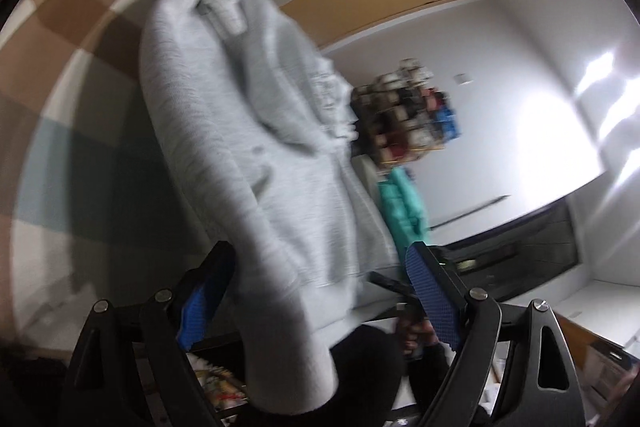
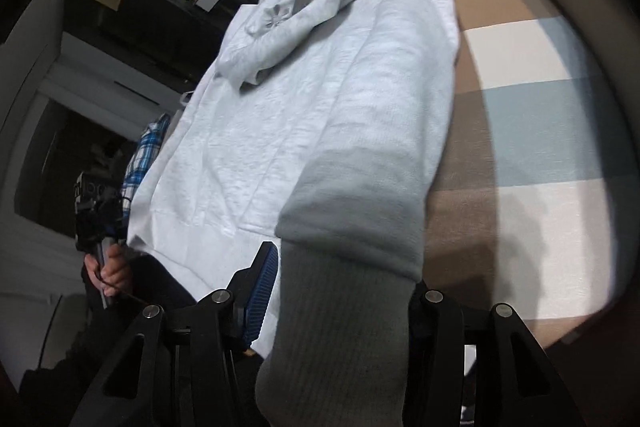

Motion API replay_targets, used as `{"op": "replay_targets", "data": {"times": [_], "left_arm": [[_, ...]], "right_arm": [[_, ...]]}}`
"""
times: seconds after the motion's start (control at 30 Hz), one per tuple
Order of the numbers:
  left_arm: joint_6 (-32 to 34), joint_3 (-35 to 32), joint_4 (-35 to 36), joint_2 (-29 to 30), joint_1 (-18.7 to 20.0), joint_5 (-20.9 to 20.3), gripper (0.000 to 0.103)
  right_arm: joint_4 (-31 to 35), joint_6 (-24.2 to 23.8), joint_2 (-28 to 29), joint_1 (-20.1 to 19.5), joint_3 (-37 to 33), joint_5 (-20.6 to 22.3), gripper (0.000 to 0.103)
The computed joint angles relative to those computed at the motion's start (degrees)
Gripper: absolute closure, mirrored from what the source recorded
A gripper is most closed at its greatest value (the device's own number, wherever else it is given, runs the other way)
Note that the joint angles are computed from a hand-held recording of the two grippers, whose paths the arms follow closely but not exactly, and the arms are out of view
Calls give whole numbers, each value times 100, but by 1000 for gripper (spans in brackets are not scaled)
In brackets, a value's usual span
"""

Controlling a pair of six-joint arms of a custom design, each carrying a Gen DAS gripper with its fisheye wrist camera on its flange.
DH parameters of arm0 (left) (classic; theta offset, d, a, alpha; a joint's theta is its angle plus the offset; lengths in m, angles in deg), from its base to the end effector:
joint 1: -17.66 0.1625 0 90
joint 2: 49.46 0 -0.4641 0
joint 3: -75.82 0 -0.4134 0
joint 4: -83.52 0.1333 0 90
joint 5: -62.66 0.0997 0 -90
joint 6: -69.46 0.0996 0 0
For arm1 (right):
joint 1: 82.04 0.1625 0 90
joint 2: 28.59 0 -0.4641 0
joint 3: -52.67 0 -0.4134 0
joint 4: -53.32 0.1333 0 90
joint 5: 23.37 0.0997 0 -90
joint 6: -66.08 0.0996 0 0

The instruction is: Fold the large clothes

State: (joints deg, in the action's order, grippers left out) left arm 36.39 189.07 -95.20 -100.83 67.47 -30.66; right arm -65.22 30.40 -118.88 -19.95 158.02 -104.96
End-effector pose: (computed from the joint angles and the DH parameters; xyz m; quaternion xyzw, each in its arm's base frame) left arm -0.3017 -0.5547 0.1167 -0.0671 -0.9700 0.1694 0.1610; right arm -0.1112 -0.5259 0.4466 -0.0757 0.9876 -0.1379 0.0002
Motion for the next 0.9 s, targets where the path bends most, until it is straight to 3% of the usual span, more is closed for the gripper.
{"op": "replay_targets", "data": {"times": [0.1,0.17,0.27,0.4,0.43,0.5,0.57,0.6,0.73,0.83,0.9], "left_arm": [[301,-49,152,-34,-32,-50,17],[-40,-173,1053,-33,-83,505,16],[-609,-251,1928,-15,-61,851,18],[-498,-218,1929,-25,-190,1155,14],[-419,-238,2025,-13,-246,1256,15],[-350,-313,2333,-7,-325,1467,26],[-593,-409,2921,-41,-365,1766,85],[-769,-467,3159,-29,-365,1913,90],[-901,-561,3748,-64,-532,2346,93],[-999,-479,3874,-203,-522,2196,96],[-886,-466,3880,-260,-533,2112,98]], "right_arm": [[175,-57,-44,-287,-19,921,57],[238,-194,-111,-441,-22,1332,58],[77,-139,-121,-433,21,1220,63],[-201,-73,-114,-316,130,790,65],[-357,-49,-111,-254,175,613,70],[-585,157,-85,-159,207,211,81],[-504,191,-123,-223,144,216,85],[-602,165,-156,-194,163,166,86],[-1084,217,-346,-97,357,-102,90],[-1451,74,-484,-67,630,-353,91],[-1380,1,-594,-188,704,-240,91]]}}
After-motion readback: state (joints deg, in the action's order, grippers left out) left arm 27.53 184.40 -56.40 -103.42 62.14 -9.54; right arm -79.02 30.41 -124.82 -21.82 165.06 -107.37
